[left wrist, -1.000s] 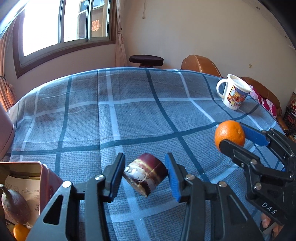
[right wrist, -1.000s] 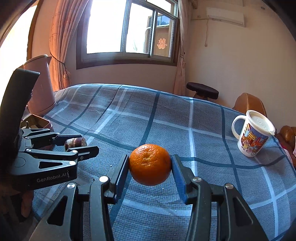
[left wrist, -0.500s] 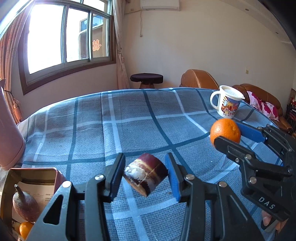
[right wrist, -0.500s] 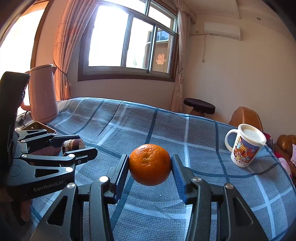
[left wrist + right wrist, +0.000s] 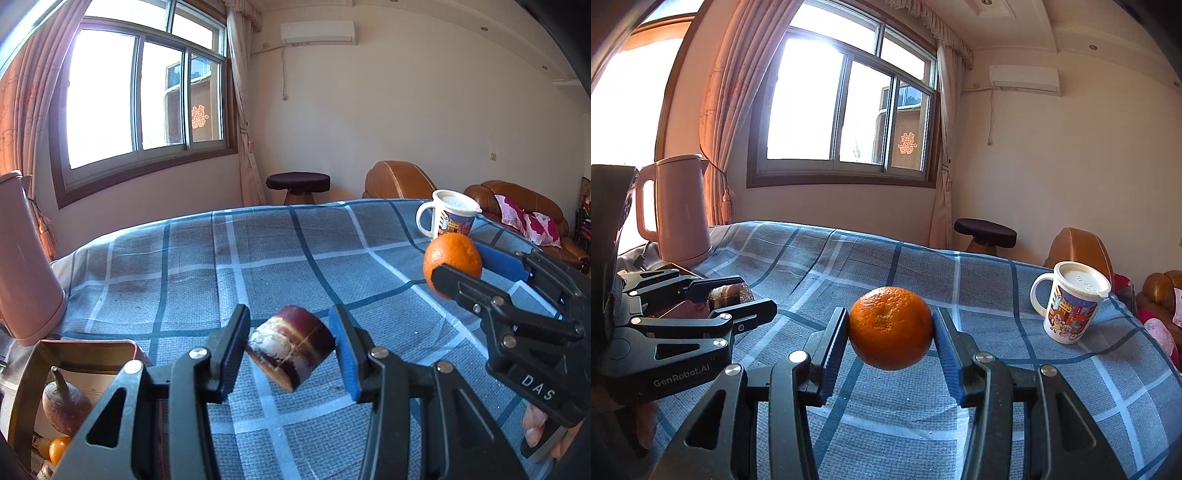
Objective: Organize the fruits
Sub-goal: 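Carry the chunk with the left tool while the right tool carries the orange toward the tin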
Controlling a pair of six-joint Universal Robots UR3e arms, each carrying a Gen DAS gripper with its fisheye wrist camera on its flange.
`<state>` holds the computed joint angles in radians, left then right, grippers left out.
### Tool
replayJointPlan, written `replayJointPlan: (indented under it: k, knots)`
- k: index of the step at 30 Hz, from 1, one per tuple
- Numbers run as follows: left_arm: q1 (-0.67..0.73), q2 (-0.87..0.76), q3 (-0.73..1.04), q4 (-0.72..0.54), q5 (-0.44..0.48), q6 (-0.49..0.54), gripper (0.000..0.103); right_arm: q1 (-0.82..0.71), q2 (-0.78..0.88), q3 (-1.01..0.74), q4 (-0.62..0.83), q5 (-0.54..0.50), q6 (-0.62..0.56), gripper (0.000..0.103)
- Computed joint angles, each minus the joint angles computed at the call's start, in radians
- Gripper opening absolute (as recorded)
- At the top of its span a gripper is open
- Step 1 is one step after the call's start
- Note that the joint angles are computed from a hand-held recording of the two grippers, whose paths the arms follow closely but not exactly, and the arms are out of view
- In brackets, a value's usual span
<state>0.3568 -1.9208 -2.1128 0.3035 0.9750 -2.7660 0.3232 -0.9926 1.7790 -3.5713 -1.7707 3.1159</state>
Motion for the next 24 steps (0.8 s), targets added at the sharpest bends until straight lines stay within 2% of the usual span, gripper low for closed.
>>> replayJointPlan:
  k: [8,24]
  knots:
    - [0.031,0.030,-0.093,0.126,-0.039,-0.001,0.047,0.002,-0.005,0.030,-0.055,0.005,0.017,0.049]
    - [0.079,0.063,-0.183,0.218,-0.092,-0.003,0.047,-0.007,-0.024,0.091,-0.124,0.036,0.041,0.049]
